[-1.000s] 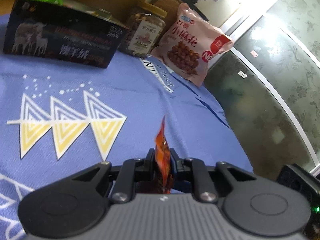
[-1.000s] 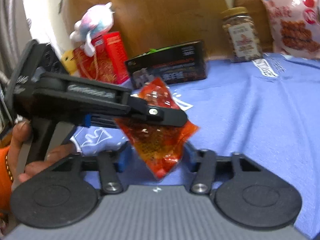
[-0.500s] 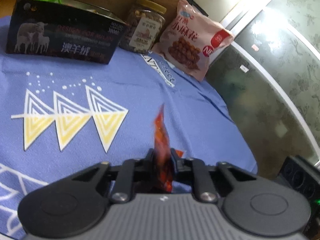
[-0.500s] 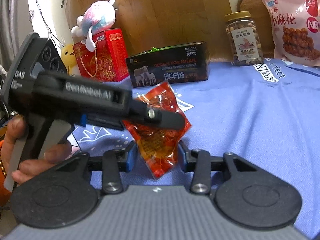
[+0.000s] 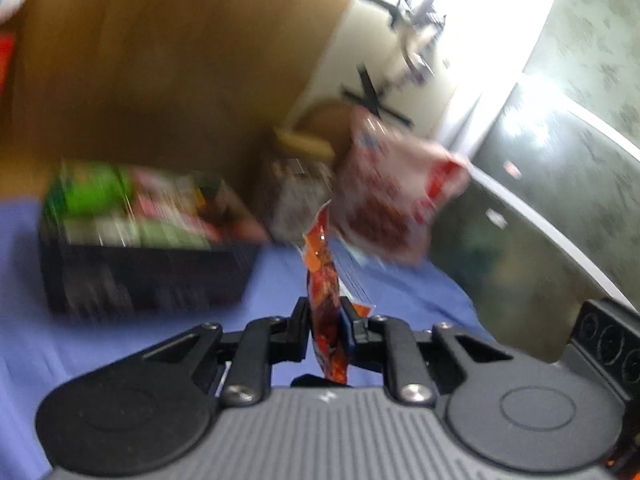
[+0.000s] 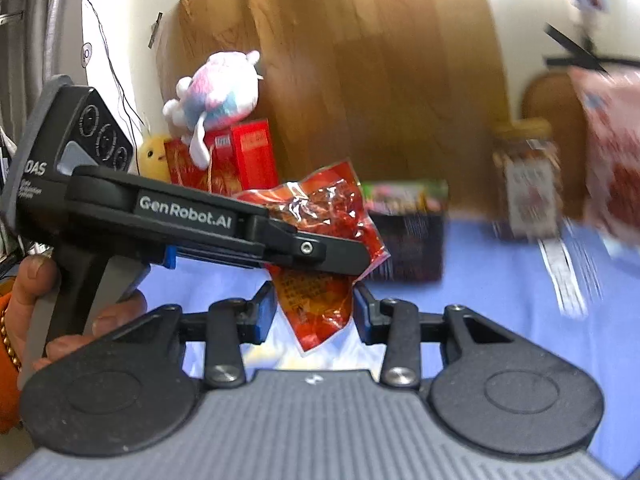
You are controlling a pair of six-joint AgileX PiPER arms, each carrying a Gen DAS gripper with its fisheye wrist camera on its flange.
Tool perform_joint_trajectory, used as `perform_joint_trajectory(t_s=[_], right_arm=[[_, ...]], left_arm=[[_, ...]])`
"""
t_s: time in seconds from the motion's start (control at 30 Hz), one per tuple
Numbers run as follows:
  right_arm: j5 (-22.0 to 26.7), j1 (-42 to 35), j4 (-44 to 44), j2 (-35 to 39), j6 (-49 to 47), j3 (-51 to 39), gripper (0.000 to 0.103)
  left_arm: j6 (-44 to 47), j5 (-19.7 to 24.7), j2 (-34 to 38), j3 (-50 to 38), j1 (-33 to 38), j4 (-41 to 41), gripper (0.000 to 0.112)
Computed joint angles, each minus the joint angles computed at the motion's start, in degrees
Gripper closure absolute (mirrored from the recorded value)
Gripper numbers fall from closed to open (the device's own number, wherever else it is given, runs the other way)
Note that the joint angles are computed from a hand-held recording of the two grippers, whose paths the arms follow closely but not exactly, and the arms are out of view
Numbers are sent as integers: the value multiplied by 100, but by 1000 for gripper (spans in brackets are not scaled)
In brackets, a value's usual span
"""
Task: Organize snacks
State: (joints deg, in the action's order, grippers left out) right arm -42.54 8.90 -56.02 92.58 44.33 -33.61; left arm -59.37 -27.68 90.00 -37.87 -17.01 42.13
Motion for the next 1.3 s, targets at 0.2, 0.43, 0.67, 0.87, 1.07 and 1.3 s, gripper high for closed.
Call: perform_joint_trajectory(t_s=[0.2, 0.43, 0.67, 0.87, 1.07, 1.3], right_arm=[[1974, 1001, 637, 1339, -451, -2547, 48], [333, -77, 1260, 441, -541, -186, 47], [-563, -1219, 1856, -308, -1452, 2039, 47], [-1225, -2408, 1010, 121, -905, 1962, 47], [-1817, -3272, 322, 283, -788, 2218, 47], [-1992, -3444, 149, 145, -807, 2426, 47]], left_arm=[[-2090, 1228, 1335, -2346, 516, 2066, 55], [504, -14, 1010, -983, 969, -418, 65], [3061, 12, 518, 67, -200, -3358, 65], [3822, 2, 155, 469, -1502, -4416, 65], [4863, 162, 250, 448, -2398, -5837, 65], [5840, -295, 125, 647, -2964, -6978, 62]])
